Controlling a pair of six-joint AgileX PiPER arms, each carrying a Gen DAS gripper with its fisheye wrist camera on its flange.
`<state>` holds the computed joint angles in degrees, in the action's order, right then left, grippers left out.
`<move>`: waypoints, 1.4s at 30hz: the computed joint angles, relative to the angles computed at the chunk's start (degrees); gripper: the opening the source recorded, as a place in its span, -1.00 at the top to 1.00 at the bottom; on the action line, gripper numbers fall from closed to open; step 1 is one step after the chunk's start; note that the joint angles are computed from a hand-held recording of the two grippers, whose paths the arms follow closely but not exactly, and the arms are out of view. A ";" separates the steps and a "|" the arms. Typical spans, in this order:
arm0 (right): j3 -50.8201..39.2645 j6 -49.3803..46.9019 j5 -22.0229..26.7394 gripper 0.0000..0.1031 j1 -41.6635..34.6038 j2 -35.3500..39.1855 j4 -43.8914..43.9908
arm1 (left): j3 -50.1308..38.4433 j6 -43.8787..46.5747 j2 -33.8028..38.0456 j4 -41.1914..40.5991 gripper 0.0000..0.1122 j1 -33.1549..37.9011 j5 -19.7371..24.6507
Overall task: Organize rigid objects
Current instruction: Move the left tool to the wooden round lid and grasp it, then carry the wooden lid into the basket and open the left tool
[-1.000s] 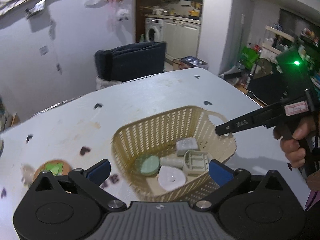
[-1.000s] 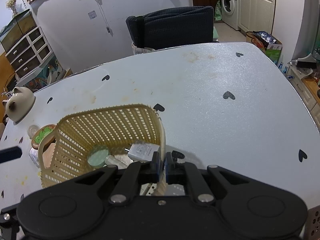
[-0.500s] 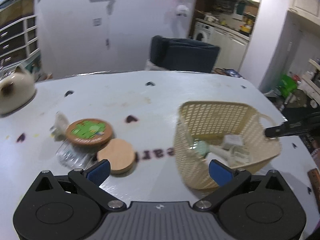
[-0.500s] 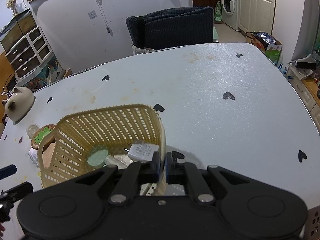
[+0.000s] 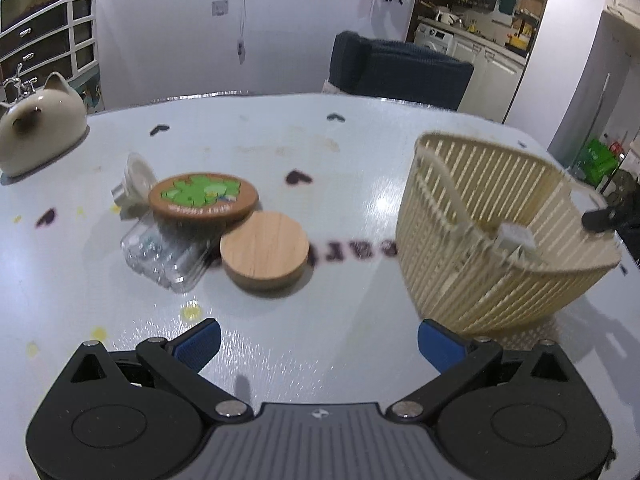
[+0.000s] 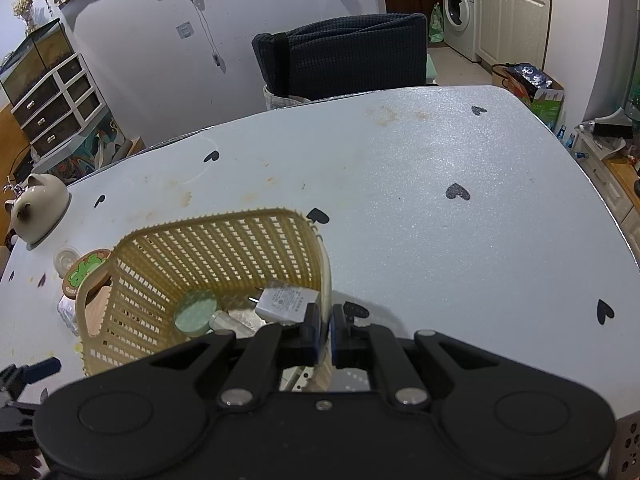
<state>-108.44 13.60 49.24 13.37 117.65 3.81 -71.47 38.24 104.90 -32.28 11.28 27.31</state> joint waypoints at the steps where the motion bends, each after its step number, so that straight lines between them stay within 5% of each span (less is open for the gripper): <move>1: 0.02 -0.02 0.00 0.89 -0.01 -0.01 0.02 | 0.17 0.45 0.42 -0.15 -0.83 -0.02 -0.32; 13: -0.11 -0.12 0.27 0.89 -0.18 -0.09 0.24 | -7.53 4.31 8.85 -1.33 -0.76 0.45 0.36; 23: -0.85 -0.09 0.72 0.89 -0.28 0.32 0.38 | -19.26 -2.36 16.83 8.50 -0.74 -1.43 -0.45; 28: -0.97 0.06 0.80 0.89 -0.21 0.40 0.30 | -23.09 -4.64 18.88 10.29 -0.54 -1.29 0.15; 33: -0.91 0.32 0.78 0.89 -0.09 0.36 -0.01 | -23.45 -4.04 18.66 9.69 -0.22 -1.14 0.33; 42: -1.01 0.61 0.94 0.89 0.10 0.37 -0.40 | -14.86 -0.62 13.18 6.72 -0.21 -1.24 -0.98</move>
